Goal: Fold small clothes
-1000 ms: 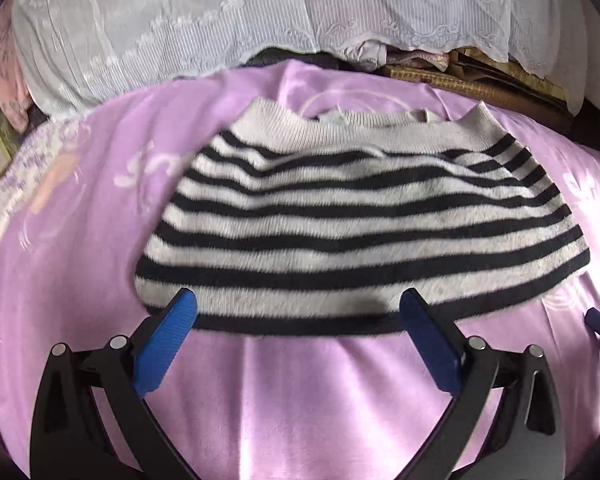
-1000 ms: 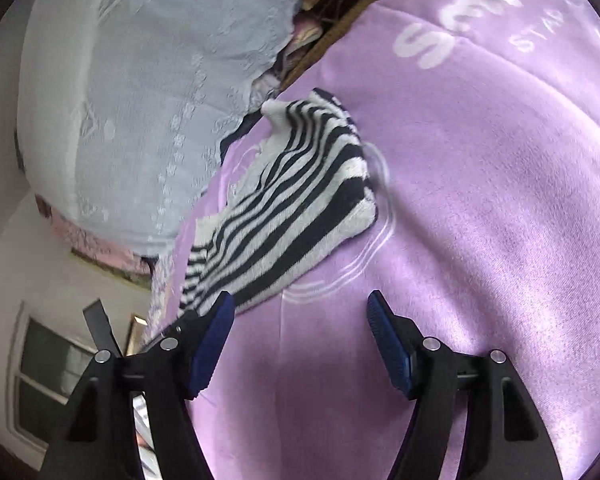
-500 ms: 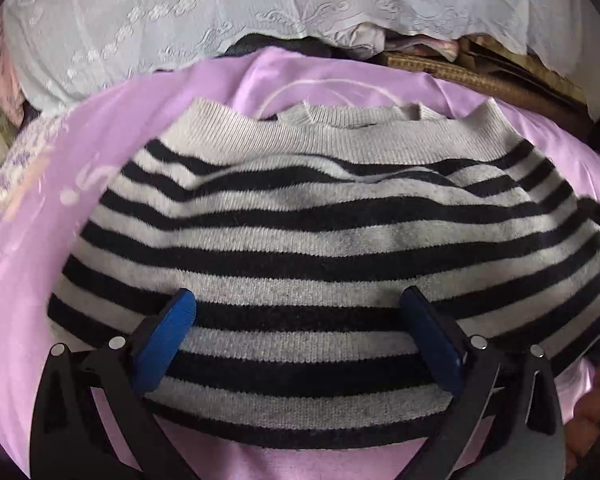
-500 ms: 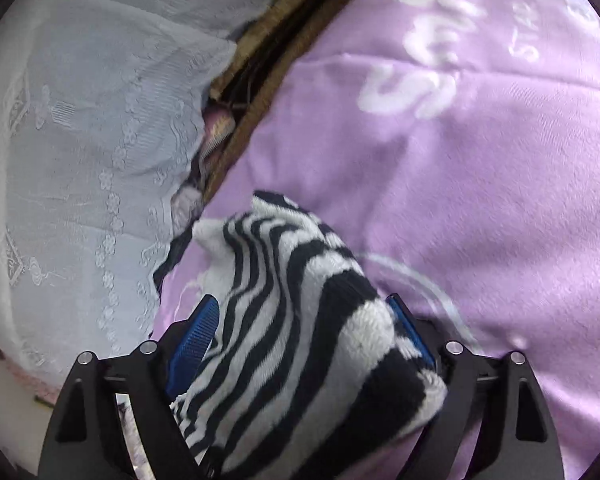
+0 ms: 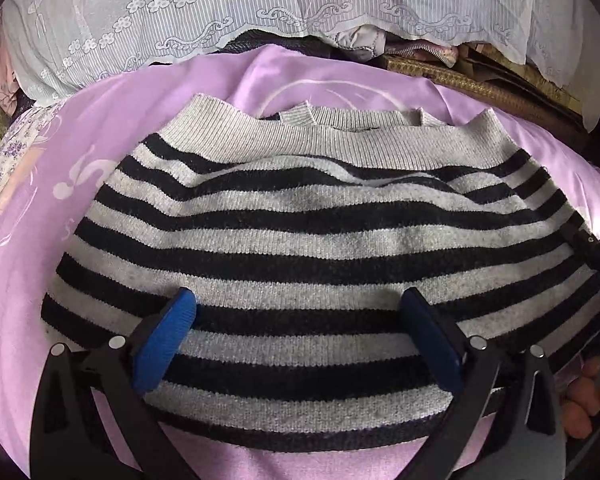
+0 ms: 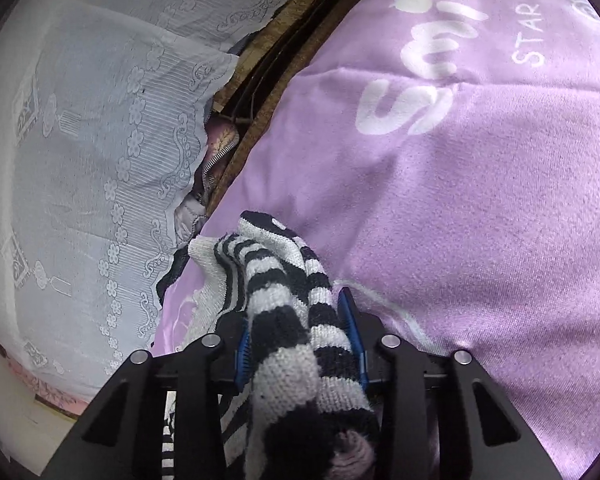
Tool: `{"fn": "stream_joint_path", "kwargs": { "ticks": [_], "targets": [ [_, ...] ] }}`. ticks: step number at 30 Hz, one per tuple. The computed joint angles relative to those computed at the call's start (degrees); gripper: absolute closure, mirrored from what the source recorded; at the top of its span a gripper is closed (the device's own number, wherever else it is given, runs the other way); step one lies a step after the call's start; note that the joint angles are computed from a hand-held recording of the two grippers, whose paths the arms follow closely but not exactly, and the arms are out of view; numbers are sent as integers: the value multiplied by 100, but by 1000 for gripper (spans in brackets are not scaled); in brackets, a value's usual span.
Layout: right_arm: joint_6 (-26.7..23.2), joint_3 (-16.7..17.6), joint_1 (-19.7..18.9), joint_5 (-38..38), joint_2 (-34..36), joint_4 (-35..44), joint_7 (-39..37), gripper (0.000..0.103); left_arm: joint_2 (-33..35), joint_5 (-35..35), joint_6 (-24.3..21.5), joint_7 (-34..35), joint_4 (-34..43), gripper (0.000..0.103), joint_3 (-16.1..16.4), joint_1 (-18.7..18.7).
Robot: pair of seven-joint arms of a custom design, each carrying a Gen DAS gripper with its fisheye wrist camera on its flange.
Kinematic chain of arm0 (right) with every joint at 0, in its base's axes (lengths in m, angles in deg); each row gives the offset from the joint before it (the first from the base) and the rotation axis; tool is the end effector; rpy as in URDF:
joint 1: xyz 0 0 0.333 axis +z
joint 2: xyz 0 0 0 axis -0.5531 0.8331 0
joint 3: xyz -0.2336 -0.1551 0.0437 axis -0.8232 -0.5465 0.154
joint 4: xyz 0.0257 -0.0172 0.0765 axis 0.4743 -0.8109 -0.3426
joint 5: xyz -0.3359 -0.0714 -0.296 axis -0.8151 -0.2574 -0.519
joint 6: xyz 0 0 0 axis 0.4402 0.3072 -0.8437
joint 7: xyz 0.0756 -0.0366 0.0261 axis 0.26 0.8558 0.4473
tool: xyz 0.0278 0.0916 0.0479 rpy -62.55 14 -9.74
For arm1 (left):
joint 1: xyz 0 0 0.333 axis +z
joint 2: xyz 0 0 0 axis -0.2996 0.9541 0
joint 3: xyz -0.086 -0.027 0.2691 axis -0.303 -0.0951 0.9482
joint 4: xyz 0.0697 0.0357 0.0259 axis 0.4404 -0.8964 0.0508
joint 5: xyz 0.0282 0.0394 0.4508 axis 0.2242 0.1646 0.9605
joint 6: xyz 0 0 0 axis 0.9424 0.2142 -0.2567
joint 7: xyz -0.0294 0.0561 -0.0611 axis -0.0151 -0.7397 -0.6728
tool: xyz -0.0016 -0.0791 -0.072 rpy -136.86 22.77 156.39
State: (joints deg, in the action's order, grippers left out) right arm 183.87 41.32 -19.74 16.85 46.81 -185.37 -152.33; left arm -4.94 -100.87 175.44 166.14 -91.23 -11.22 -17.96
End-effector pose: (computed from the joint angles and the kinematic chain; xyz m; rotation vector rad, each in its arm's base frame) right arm 0.4084 0.2750 0.4886 -0.1371 2.0769 -0.5310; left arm 0.5481 -0.0306 0.5756 -1.3566 2.2971 -0.7929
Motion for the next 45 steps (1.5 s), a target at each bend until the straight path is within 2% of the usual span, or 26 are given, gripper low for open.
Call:
{"fn": "stream_joint_path", "kwargs": {
  "ticks": [2,5,11,19,23,27,32,38,40,45],
  "targets": [
    [125,-13,-21,-67,-53,-58,119,68,-3,14,-3,2,-2,4,-3,2],
    [591,15,-158,-387,-176,-174,578,70,32,27,-64,1,53,4,0,2],
    [991,57,-297,-704,-72,-3,408,75,65,-33,-186,69,131,4,33,-2],
    [962,62,-229,-793,256,506,-391,76,262,-466,-747,181,511,4,205,46],
    [1081,33,-219,-862,266,539,-338,76,407,-606,-955,114,726,4,231,138],
    [1262,39,-252,-993,304,601,-236,76,689,-911,-1512,56,1138,4,304,196],
    [1291,102,-212,-1164,580,963,-495,76,1055,-1020,-1954,-195,1621,4,171,252],
    [1330,63,41,-1349,1225,1650,-1179,76,1273,-1028,-1919,-37,1842,5,6,179],
    [1071,53,184,-1272,1369,1818,-1439,75,1354,-1044,-1903,27,1896,5,-5,183],
    [1113,-117,392,-1293,1501,1914,-1489,75,1763,-1374,-2270,54,2368,5,42,287]
  ]
}}
